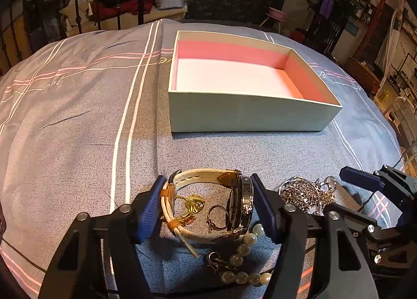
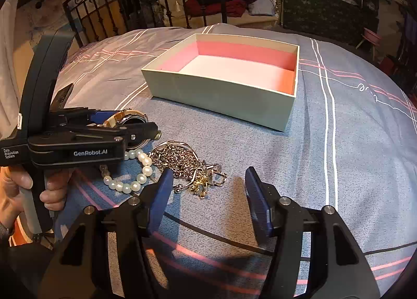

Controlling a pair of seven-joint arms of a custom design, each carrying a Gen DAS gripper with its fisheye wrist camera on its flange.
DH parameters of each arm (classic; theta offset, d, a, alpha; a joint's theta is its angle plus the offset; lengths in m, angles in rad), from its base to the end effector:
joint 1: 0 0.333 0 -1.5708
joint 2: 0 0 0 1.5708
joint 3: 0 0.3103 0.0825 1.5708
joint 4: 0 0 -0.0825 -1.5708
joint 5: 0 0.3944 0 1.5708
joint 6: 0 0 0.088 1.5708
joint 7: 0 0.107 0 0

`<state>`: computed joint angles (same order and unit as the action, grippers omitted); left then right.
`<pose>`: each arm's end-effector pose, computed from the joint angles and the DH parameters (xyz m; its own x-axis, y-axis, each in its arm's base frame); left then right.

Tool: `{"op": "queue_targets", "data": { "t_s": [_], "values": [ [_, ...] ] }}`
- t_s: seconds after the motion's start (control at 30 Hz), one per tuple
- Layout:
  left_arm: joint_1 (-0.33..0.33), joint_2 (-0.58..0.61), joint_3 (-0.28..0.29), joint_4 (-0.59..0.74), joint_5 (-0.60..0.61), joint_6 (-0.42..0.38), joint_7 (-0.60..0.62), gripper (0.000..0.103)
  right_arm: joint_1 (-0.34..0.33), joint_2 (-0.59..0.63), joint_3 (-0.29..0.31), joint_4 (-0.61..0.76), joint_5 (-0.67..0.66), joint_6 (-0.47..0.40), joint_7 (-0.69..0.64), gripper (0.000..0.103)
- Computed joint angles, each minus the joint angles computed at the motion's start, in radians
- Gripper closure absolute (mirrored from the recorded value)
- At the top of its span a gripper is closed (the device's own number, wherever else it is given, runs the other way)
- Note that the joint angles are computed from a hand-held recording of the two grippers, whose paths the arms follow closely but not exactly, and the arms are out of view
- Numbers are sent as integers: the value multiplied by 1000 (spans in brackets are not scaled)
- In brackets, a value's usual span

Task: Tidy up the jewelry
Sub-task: 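Move watch into pink box with left gripper while right gripper drops gold charm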

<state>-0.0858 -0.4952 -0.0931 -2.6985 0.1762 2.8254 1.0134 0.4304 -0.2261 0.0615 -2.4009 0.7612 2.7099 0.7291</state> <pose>0.4174 -0.0845 0.4410 0.1775 -0.9741 0.1404 -0.7869 -0.2262 -0.5741 0.4581 0.2188 0.4428 0.6901 -0.7103 -0.1388 -0.6181 -0.4786 -0.6236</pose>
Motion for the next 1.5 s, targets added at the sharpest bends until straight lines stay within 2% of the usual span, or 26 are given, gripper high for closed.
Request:
{"op": "queue_targets", "data": {
  "t_s": [0.17, 0.3, 0.7, 0.9, 1.07, 1.17, 1.3, 1.4, 1.5],
  "values": [
    [8, -12, -10, -8, 7, 15, -9, 48, -3, 9, 4, 4, -24, -19, 9, 86],
    [21, -33, -33, -8, 36, 10, -31, 48, -5, -5, -8, -3, 9, -42, -11, 87],
    [38, -104, -61, 6, 105, 20, -88, 48, 15, -72, -35, -11, 105, -21, -90, 88],
    [59, -74, -53, 74, 127, 50, -92, 48, 31, -36, -51, 86, 193, 11, -186, 88],
    [87, 22, -44, 205, 147, 59, -79, 47, 12, 56, -29, 219, 210, 60, -217, 88],
    [69, 100, -16, 296, 119, 28, -44, 47, -13, 139, -9, 316, 174, 62, -173, 88],
    [76, 206, -12, 415, 99, -47, -26, 47, -52, 257, 19, 443, 43, 54, -26, 88],
    [64, 262, 3, 461, 48, -81, 4, 47, -69, 320, 33, 497, -70, 55, 84, 88],
    [69, 299, 3, 483, 30, -103, 18, 47, -83, 351, 48, 514, -116, 51, 132, 88]
  ]
}}
